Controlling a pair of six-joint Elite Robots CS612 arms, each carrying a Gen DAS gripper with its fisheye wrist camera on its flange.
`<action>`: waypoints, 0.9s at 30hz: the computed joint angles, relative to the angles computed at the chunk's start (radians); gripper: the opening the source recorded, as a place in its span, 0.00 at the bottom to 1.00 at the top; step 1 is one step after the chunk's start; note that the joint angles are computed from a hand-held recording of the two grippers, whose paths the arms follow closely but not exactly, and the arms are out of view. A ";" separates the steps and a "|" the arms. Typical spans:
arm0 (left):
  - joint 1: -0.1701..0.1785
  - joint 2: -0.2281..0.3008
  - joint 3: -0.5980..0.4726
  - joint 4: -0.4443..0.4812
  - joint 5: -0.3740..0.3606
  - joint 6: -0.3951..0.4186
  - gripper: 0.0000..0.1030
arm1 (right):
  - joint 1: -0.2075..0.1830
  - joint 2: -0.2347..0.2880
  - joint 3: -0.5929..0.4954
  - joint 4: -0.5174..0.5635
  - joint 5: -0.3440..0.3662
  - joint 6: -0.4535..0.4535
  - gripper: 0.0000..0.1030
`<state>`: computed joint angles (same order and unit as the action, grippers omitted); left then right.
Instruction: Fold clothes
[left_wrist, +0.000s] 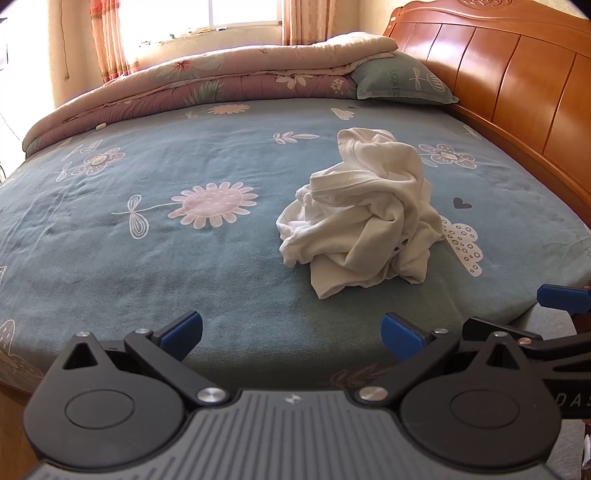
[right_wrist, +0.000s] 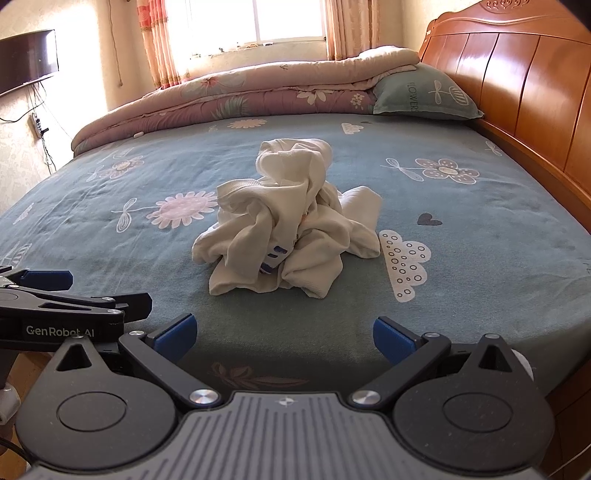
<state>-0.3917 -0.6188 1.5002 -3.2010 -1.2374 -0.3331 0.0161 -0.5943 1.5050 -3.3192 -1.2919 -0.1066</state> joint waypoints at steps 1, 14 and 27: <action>0.000 0.001 -0.002 -0.001 0.000 0.003 0.99 | 0.000 0.000 -0.001 -0.001 0.002 0.001 1.00; 0.020 0.031 -0.060 0.049 -0.061 0.016 0.99 | 0.001 0.012 -0.029 0.040 -0.014 0.009 1.00; 0.046 0.088 -0.181 0.124 -0.118 0.038 0.99 | -0.002 0.052 -0.132 0.142 -0.050 0.045 1.00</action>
<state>-0.3453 -0.5304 1.3193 -3.0768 -1.3553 -0.2951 0.0144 -0.5418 1.3735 -3.1773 -1.3423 -0.0613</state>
